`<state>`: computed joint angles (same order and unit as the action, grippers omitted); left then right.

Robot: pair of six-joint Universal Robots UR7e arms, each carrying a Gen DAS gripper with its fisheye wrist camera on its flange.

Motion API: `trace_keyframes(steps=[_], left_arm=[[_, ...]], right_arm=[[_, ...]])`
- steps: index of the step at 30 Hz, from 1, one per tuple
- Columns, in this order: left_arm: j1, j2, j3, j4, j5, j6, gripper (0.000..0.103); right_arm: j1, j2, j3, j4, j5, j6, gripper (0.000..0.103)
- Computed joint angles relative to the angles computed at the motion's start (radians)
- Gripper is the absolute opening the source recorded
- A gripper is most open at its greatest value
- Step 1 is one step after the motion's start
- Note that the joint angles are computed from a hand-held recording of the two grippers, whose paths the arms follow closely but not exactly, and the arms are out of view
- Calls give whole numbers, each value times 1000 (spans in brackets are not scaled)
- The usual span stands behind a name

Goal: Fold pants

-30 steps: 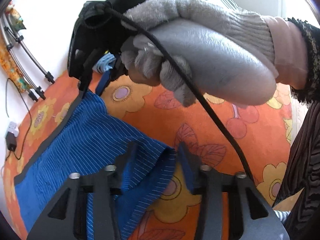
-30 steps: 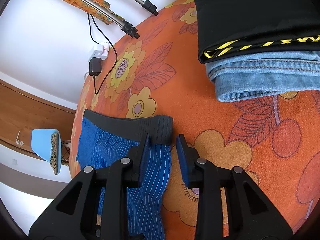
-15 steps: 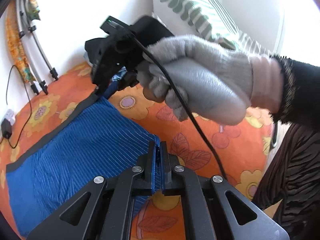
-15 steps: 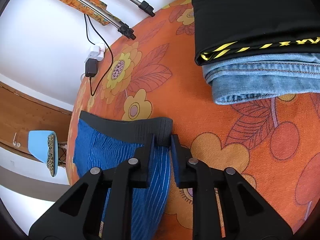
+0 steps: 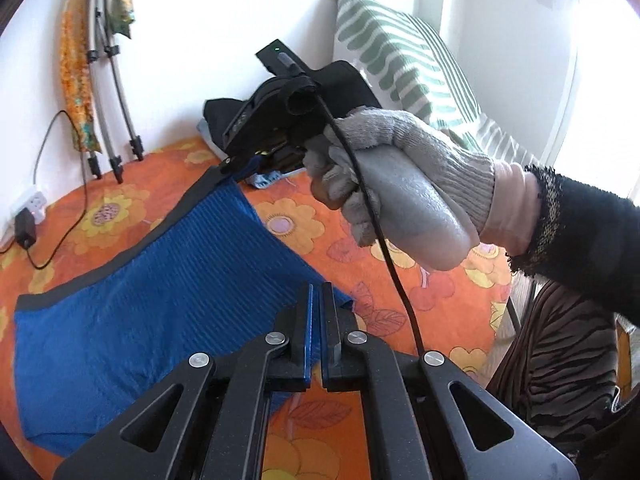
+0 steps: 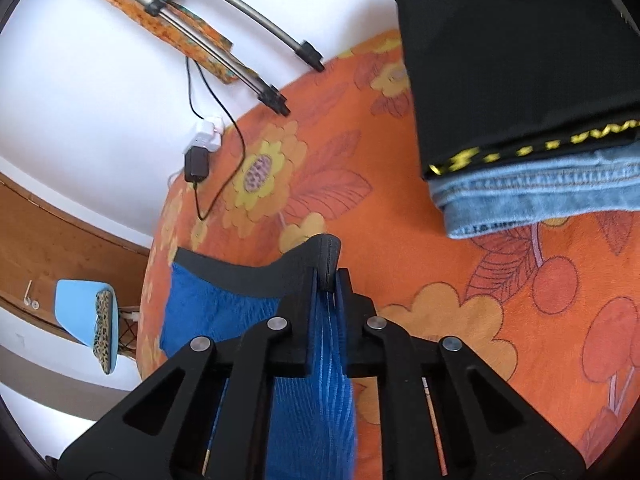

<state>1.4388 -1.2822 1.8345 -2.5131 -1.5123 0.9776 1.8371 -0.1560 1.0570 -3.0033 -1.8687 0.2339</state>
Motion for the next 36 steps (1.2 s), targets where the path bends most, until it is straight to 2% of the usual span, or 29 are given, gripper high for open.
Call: trace_keyframes(steps=[5,9,11,13,17,24,30,31,32,33,36], left_arm=[[7,19,-21,31,6,13,2],[-3,57,-10,1,32,30,3],[-17,78,-1,-6,63,48,19],[-32,89,35,-71,85,95,33],[-46,121,38,-92,129,83,37],[-63,176,47,-155,230,98,38],[-69,187,56,-196,230,110,38],[-67,188,52,-189,225,108,33],[-65,189,43,-169,217,96,15],[-64,191,40,-167,217,89,8],[-58,188,37,-167,203,89,4]], right_arm=[[29,20,-50,33,-56,-35,9],[15,1,-19,32,-25,-27,9],[3,-8,-5,44,0,-20,9],[-9,-9,-8,77,12,-22,9],[-31,-11,-5,97,42,-25,9],[-49,-1,-24,130,65,-44,10],[-51,3,-33,140,74,-52,10],[-52,2,-32,138,76,-49,10],[-52,1,-29,135,76,-47,9],[-53,1,-28,134,75,-45,10],[-53,0,-24,132,71,-47,10]])
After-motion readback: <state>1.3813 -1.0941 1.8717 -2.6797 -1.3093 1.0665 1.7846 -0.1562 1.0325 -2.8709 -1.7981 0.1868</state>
